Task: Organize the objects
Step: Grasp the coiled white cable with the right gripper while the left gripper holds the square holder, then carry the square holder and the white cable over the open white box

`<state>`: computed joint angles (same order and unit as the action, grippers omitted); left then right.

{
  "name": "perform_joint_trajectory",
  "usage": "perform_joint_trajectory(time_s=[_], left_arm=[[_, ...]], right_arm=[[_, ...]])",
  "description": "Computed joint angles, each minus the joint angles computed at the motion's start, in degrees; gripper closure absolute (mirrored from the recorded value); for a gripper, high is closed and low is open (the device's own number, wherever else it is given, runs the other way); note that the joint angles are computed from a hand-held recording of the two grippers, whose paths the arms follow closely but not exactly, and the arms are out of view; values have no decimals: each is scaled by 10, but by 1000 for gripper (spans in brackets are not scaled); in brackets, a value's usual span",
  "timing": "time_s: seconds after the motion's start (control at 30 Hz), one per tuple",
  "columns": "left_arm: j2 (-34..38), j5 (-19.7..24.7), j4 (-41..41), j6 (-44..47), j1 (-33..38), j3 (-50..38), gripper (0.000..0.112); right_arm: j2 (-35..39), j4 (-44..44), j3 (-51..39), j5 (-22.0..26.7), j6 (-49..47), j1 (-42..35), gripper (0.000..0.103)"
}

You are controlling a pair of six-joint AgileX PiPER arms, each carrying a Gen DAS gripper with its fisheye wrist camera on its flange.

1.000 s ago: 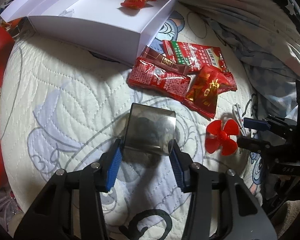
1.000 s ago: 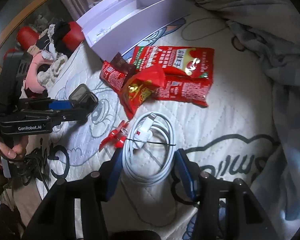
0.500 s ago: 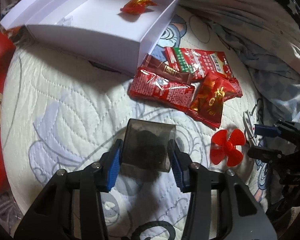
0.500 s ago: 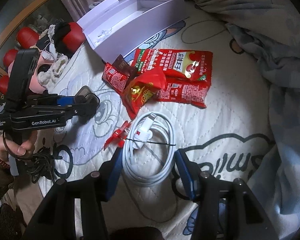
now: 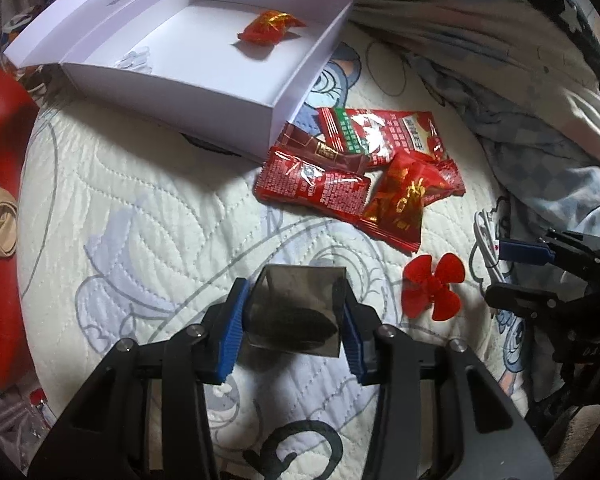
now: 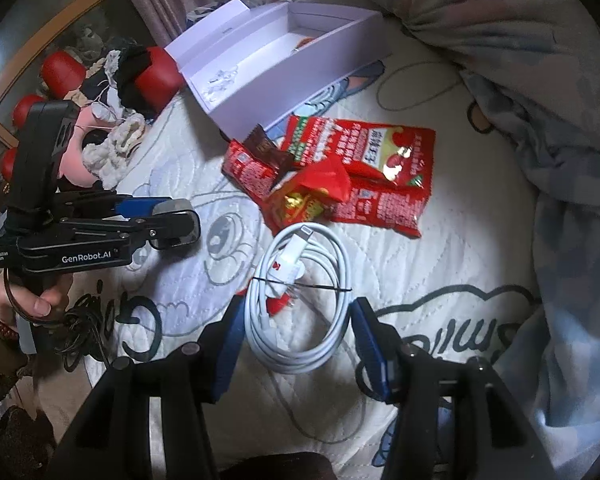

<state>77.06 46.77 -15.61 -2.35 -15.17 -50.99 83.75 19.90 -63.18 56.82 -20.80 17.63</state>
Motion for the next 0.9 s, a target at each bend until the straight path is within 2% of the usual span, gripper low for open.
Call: perform_joint_trajectory(time_s=[0.6,0.9], left_arm=[[-39,50,34,-13,25,-49,72],[-35,94,1,49,91,-98,72]], right_arm=[[14,-32,-108,32,30,94,49],[65,-39,-192,58,60,133,49]])
